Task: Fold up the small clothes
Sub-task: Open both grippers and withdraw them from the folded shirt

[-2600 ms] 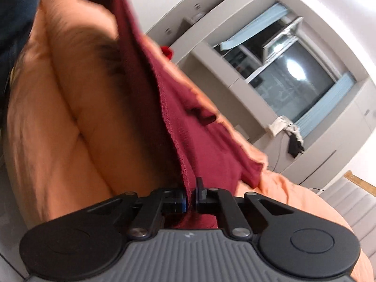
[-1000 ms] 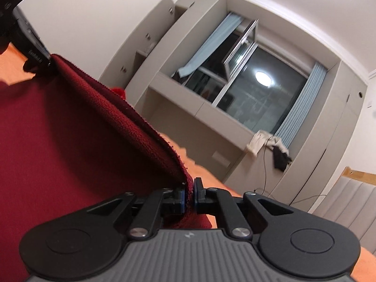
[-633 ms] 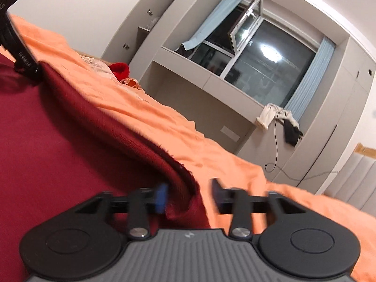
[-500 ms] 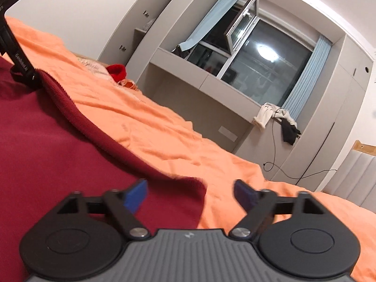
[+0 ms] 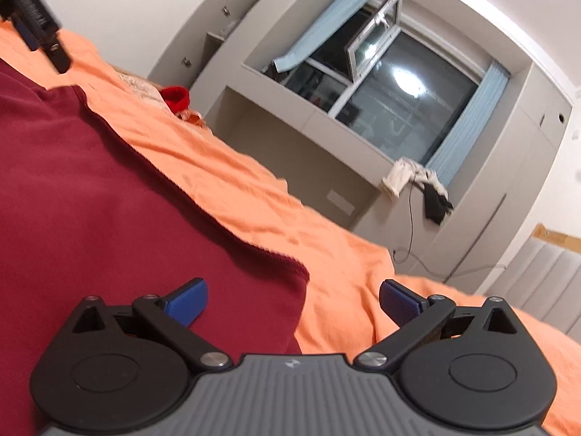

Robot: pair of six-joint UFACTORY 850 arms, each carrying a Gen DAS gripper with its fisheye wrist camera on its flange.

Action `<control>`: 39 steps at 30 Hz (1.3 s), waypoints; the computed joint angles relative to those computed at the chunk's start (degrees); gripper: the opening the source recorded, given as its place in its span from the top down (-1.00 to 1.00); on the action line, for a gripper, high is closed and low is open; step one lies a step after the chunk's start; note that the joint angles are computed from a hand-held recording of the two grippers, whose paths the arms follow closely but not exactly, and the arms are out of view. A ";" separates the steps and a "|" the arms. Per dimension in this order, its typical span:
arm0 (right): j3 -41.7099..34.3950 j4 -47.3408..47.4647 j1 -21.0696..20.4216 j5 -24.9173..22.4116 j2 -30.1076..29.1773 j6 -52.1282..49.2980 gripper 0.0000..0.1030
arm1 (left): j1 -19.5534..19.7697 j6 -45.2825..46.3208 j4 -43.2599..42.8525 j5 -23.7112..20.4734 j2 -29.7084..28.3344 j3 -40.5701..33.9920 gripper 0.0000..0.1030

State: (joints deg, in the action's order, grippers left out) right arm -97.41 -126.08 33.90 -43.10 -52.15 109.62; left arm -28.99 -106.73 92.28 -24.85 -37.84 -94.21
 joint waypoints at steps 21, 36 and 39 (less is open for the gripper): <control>4.00 11.21 -5.19 14.07 5.62 13.54 -0.99 | 0.91 5.68 -8.38 0.79 -1.13 -0.88 -0.99; 19.10 0.52 -1.39 -0.09 16.40 38.53 -1.00 | 0.84 -24.95 7.23 -9.51 13.13 18.15 -0.99; 20.52 -4.04 -0.22 -1.90 17.18 44.84 -1.00 | 1.10 -31.08 9.10 -7.99 15.80 22.31 -0.99</control>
State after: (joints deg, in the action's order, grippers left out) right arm -76.89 -130.12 33.69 -45.00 -34.97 154.46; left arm -27.89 -137.80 101.38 -32.83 -22.03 -71.90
